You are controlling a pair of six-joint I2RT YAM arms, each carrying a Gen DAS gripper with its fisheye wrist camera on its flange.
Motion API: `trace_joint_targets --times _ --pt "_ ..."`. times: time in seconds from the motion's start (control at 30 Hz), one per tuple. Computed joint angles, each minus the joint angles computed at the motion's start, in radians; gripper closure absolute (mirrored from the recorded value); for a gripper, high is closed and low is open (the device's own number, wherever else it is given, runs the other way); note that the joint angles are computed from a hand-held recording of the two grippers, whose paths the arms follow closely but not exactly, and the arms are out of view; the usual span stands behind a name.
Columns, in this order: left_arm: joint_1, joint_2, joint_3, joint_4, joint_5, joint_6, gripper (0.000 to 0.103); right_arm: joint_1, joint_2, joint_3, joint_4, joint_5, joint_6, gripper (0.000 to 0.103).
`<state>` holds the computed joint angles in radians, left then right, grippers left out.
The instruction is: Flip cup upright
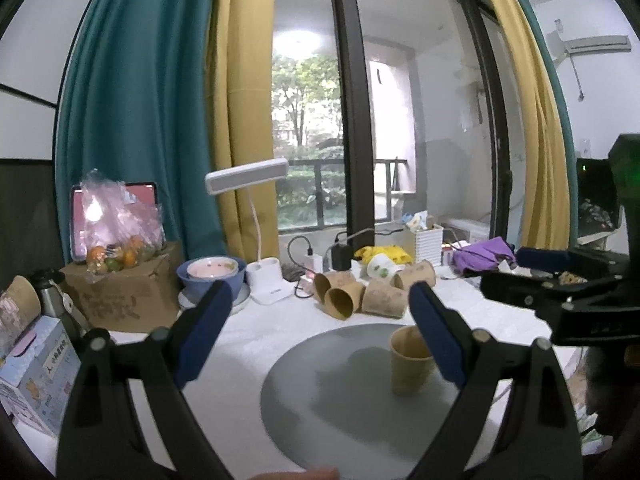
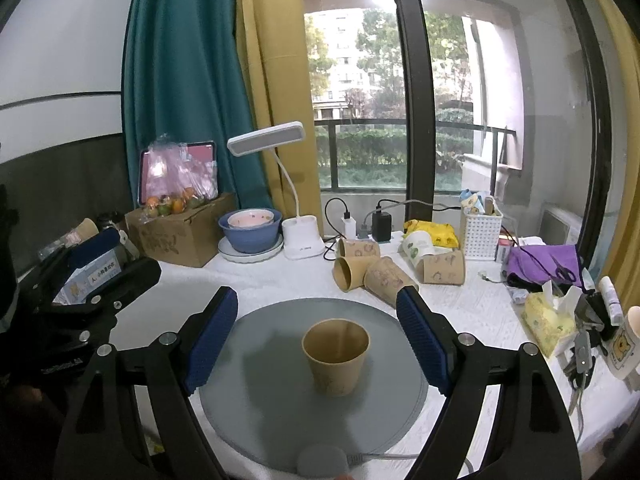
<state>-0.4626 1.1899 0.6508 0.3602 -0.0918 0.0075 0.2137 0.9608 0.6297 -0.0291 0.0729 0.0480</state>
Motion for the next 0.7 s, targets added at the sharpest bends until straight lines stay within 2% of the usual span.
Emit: trace_joint_targets --times 0.7 --pt "0.01 -0.01 -0.016 -0.001 0.039 -0.032 0.012 0.01 0.017 0.009 -0.003 0.006 0.003 0.019"
